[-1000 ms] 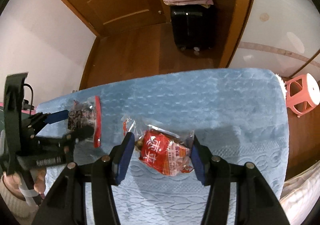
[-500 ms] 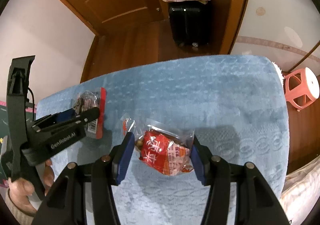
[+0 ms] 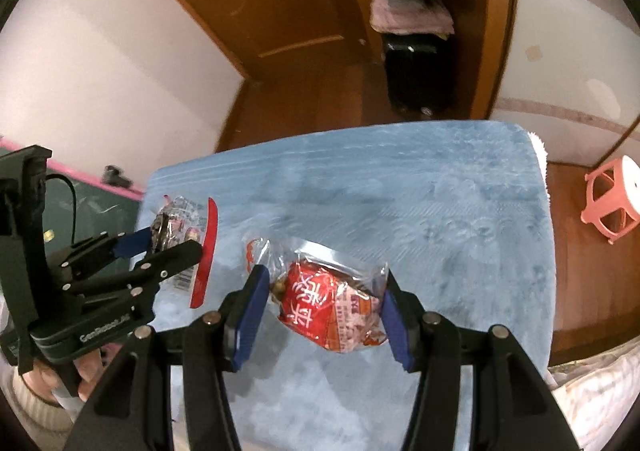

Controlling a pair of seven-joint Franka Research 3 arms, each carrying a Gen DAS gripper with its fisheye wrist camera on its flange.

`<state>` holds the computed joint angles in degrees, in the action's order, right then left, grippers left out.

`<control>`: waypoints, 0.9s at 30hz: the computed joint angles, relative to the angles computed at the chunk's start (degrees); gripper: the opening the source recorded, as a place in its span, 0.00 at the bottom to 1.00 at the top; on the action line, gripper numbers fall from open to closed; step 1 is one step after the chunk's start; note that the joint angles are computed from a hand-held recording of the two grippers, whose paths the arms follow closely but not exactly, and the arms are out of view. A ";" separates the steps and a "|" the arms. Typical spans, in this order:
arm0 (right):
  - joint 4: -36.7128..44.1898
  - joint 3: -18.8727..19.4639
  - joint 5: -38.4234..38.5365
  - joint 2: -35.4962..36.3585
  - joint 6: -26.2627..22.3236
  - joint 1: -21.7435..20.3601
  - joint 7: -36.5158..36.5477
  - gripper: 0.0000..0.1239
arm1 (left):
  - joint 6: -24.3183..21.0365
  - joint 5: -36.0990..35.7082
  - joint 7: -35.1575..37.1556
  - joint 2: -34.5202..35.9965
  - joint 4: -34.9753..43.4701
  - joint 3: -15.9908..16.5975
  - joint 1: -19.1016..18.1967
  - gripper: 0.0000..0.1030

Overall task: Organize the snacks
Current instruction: 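Carry both packs over the white tray and release them with both tools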

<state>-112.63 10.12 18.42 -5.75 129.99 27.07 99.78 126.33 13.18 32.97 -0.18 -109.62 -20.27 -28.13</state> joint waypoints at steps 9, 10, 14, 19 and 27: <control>-5.10 1.59 1.59 -17.11 -3.38 1.40 -2.20 0.44 | -16.71 3.56 -4.25 -11.08 6.68 -4.63 -3.47 0.45; -5.36 1.91 1.27 -18.89 -4.02 1.45 -2.00 0.44 | -18.05 3.81 -4.84 -11.61 7.66 -5.32 -3.92 0.45; -6.46 3.28 0.38 -25.45 -6.07 1.80 -1.93 0.44 | -22.29 5.21 -7.67 -13.22 10.53 -8.09 -5.61 0.45; -8.55 4.55 0.21 -32.77 -8.13 2.34 -1.93 0.44 | -26.65 6.19 -12.69 -14.55 12.59 -11.40 -8.22 0.45; -11.59 7.49 -1.19 -42.52 -12.75 1.98 -1.33 0.44 | -31.91 10.45 -22.64 -12.54 14.51 -16.64 -13.41 0.45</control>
<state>-124.22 17.61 17.23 -48.27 117.24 29.05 98.45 94.42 23.63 10.32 -12.72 -95.10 -36.90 -41.53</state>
